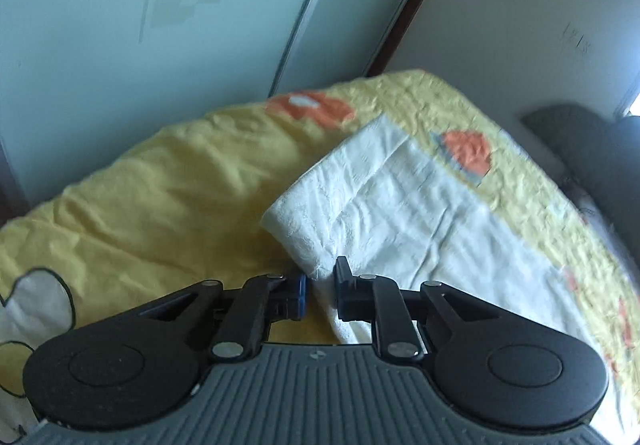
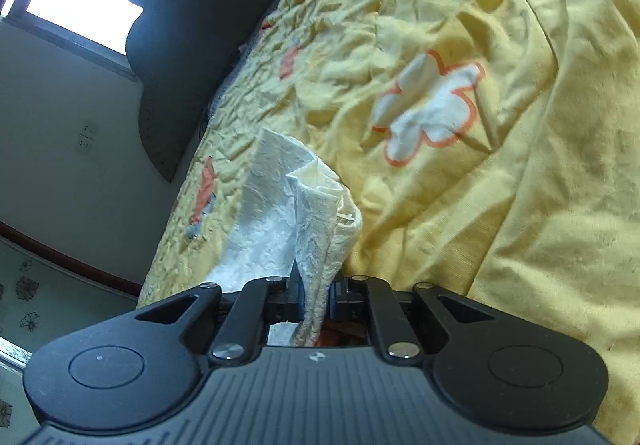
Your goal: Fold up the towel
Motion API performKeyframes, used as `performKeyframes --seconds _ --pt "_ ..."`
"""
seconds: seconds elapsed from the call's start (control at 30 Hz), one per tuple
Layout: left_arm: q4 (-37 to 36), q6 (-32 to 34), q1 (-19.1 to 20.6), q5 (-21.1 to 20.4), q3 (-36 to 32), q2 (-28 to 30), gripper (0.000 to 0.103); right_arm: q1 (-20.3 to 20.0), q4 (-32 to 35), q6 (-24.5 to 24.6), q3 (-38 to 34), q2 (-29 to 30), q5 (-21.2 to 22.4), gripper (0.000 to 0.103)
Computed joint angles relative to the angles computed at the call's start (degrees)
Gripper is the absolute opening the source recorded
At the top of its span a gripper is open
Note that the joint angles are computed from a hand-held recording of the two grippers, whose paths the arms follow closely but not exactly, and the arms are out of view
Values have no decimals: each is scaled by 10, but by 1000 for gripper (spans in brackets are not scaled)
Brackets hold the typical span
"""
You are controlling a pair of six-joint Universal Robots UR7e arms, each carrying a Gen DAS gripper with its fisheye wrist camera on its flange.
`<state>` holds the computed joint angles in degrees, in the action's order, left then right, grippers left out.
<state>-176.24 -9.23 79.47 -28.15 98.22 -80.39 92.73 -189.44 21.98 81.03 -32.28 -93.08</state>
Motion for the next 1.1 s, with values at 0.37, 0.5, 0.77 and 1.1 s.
performKeyframes --seconds 0.37,0.5,0.77,1.1 --pt "-138 187 -36 37 20 -6 47 1 -66 49 35 -26 -26 50" --pt "-250 319 -49 16 -24 10 68 24 -139 -17 30 -24 -89 77" --pt "177 57 77 -223 -218 47 68 50 126 -248 -143 14 -108 76" --pt "321 6 125 -290 -309 88 69 3 393 -234 -310 58 -33 77"
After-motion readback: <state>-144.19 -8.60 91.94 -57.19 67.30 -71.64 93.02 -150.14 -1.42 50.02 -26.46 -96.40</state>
